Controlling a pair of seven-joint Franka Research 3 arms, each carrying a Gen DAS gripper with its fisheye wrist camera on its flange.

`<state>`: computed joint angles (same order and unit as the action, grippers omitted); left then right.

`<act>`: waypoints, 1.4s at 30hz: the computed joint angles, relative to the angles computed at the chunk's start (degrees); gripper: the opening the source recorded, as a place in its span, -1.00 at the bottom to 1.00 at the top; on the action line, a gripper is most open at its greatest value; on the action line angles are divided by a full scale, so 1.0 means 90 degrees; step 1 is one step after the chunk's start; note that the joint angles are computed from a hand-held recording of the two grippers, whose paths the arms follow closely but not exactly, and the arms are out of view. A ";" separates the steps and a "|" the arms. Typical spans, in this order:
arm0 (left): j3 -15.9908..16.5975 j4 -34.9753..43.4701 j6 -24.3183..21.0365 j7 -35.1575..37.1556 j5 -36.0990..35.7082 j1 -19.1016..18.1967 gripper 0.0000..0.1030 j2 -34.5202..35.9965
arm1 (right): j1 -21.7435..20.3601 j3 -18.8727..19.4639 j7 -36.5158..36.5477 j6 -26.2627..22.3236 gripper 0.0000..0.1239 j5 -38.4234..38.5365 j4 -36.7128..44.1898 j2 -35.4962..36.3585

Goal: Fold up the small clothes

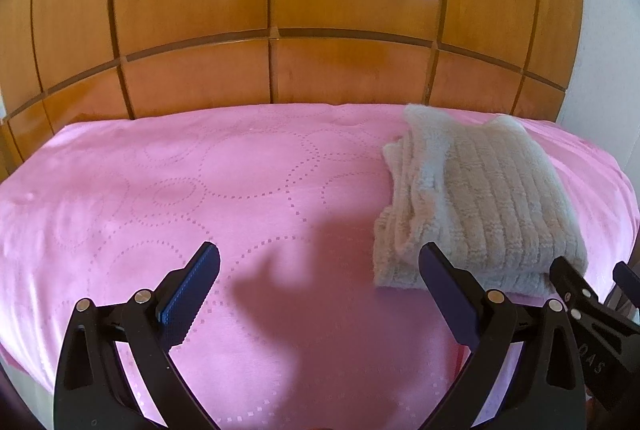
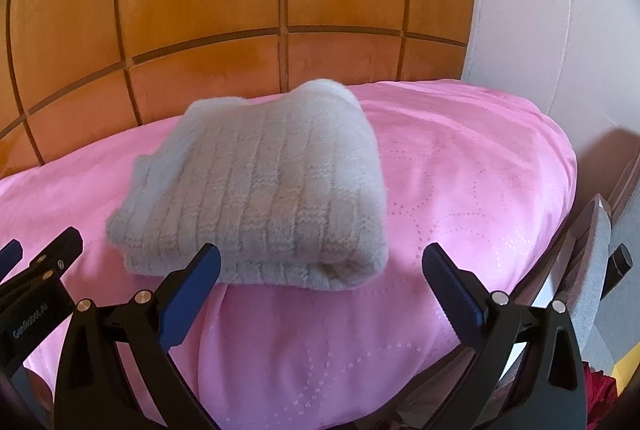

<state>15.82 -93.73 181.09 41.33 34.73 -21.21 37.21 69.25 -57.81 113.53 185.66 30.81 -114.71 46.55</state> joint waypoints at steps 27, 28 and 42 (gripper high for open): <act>0.0567 -0.0267 0.0260 -0.0081 -0.0073 -0.0457 0.92 -0.0105 | -0.0166 0.0263 -0.0393 0.0190 0.62 0.0306 0.0037 -0.0134; 0.0606 -0.0286 0.0265 -0.0087 -0.0084 -0.0496 0.92 -0.0114 | -0.0172 0.0270 -0.0403 0.0196 0.62 0.0319 0.0039 -0.0133; 0.0833 -0.0322 0.0413 0.0087 -0.0340 -0.0697 0.92 -0.0088 | -0.0246 0.0341 -0.0453 0.0191 0.62 0.0378 0.0066 -0.0187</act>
<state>23.31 -96.62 184.81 42.11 31.67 -27.48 36.42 67.03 -54.74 109.45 187.38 34.21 -114.12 44.87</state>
